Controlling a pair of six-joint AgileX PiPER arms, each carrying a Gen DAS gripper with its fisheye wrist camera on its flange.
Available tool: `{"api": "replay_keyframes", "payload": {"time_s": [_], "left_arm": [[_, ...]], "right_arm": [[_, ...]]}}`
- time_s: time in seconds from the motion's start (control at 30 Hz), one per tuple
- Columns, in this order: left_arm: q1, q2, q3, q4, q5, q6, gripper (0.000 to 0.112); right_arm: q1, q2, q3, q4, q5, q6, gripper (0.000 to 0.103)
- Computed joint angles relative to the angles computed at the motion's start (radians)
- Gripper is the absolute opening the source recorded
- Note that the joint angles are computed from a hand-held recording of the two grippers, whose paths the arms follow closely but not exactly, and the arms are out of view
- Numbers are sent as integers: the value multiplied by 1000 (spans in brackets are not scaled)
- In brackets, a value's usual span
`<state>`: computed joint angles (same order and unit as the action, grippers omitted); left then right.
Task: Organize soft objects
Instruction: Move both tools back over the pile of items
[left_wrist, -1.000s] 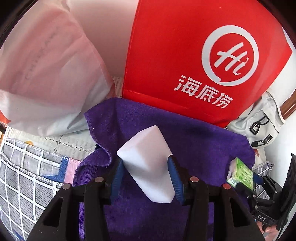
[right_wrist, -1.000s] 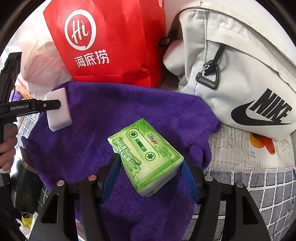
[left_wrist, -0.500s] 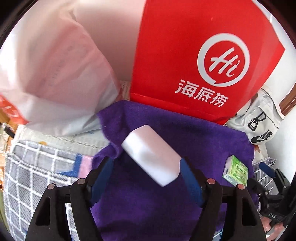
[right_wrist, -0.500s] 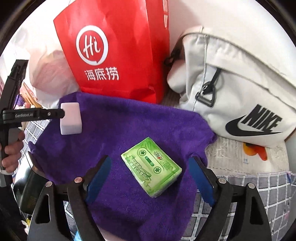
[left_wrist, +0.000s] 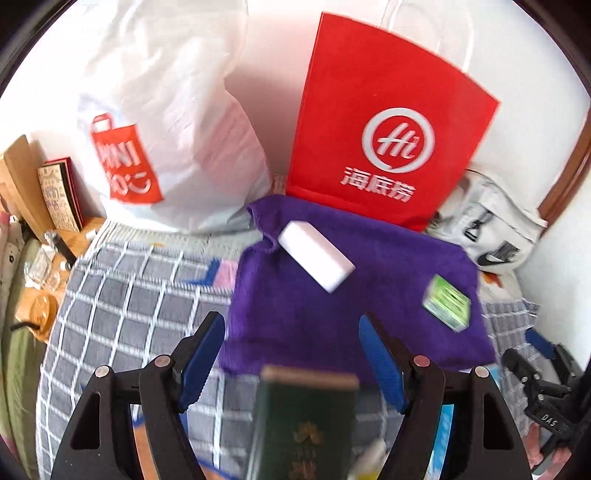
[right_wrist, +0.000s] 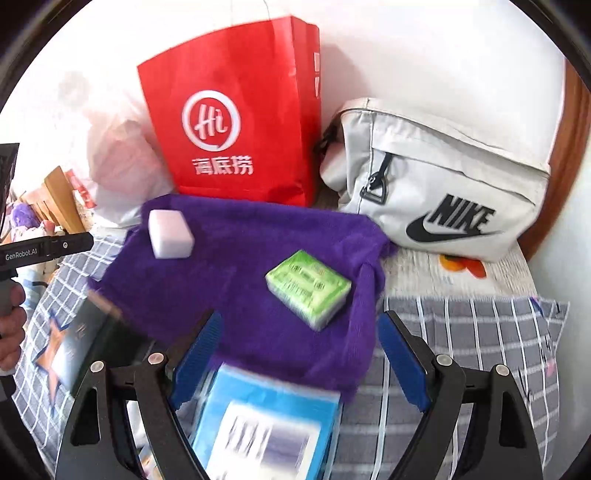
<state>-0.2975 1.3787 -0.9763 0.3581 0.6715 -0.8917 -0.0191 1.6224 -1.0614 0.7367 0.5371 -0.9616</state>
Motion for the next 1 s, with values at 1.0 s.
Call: {"api": "replay_keyframes", "payload": {"time_s": [1.0], "left_arm": [[-613,-510,524,242,268,-724,74]], "right_arm": [[353,-505,630,296,-201,-229,82]]}}
